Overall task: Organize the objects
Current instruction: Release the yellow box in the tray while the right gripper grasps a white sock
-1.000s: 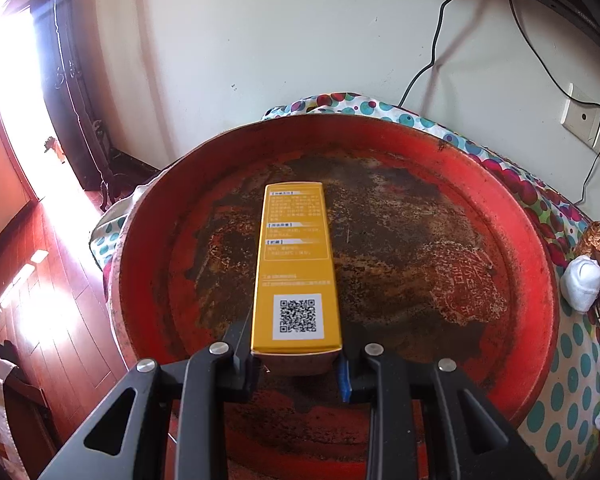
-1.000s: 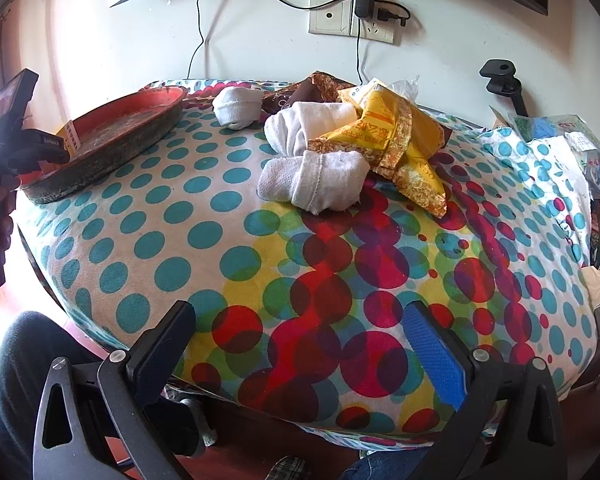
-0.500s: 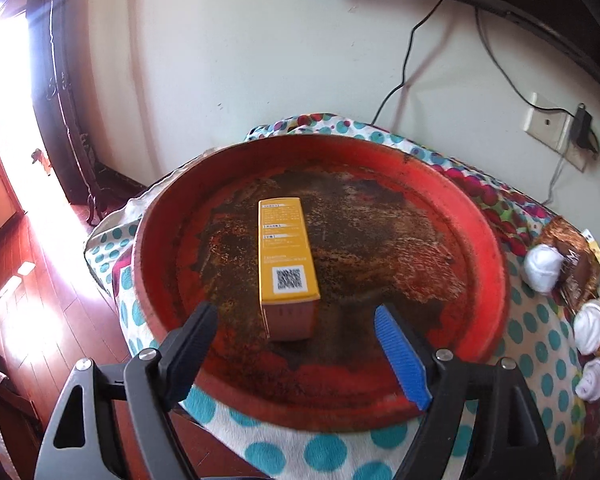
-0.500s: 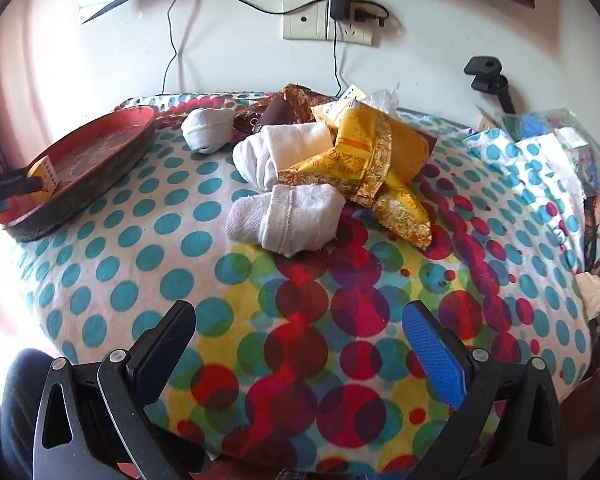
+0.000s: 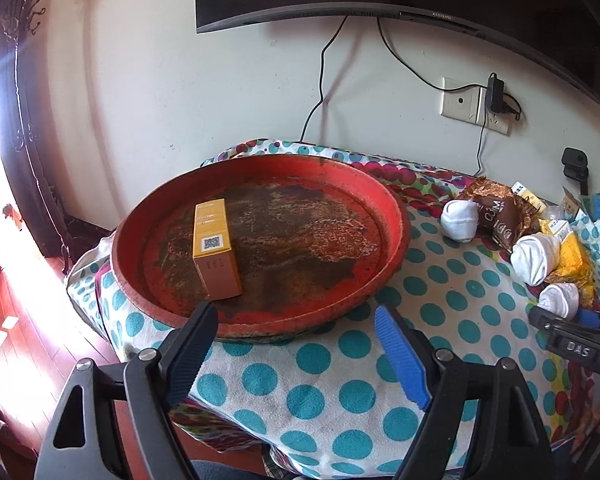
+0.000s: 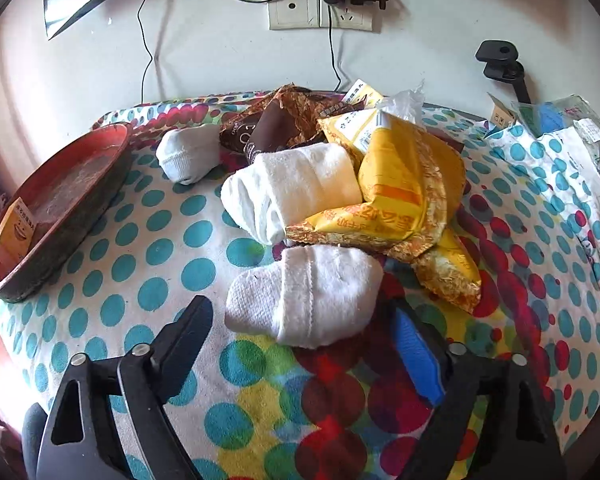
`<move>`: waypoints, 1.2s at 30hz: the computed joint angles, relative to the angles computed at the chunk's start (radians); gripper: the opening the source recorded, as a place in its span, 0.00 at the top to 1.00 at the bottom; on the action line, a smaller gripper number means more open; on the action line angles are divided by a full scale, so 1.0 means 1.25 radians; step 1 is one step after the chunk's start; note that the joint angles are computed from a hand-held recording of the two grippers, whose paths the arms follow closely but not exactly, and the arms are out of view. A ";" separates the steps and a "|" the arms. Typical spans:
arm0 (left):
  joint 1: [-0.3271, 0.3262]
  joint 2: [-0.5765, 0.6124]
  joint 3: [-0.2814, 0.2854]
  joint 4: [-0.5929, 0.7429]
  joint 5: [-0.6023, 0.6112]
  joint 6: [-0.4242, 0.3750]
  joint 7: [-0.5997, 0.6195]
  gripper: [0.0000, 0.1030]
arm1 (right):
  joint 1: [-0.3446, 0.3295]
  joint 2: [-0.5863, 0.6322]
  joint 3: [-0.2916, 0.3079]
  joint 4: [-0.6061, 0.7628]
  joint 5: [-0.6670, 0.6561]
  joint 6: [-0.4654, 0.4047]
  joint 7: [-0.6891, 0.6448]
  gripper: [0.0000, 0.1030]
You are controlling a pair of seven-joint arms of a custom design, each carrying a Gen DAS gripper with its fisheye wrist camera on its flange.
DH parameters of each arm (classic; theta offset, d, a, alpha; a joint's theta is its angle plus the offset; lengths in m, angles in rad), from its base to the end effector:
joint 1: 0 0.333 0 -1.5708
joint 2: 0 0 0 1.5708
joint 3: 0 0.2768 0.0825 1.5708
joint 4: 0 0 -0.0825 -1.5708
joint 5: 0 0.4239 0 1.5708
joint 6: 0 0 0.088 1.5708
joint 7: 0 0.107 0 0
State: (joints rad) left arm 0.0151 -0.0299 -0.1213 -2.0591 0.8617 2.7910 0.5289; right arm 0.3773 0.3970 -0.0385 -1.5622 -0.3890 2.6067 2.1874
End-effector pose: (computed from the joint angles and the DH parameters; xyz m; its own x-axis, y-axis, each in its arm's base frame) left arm 0.6141 -0.1009 0.4672 0.2282 -0.9736 -0.0047 -0.6000 -0.1369 -0.7882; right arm 0.6947 0.2573 0.4385 0.0055 -0.9999 -0.0141 -0.7593 0.0050 -0.6507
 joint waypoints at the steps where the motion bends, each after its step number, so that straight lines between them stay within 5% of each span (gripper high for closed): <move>1: -0.001 0.001 0.000 -0.002 -0.018 0.006 0.014 0.19 | 0.003 0.006 -0.002 0.008 -0.008 -0.002 -0.003 0.41; 9: -0.013 0.006 -0.004 -0.002 -0.041 0.012 0.056 0.19 | 0.000 -0.014 -0.004 -0.025 -0.012 0.032 0.000 0.53; 36: -0.016 0.008 -0.002 -0.001 -0.077 -0.027 0.062 0.19 | -0.011 -0.042 0.032 -0.050 0.053 0.068 -0.071 0.53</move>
State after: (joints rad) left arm -0.0044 -0.0203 -0.1238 -2.0599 0.7657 2.7573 0.6061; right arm 0.3631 0.3449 0.0020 -1.6253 -0.3227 2.6914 2.0992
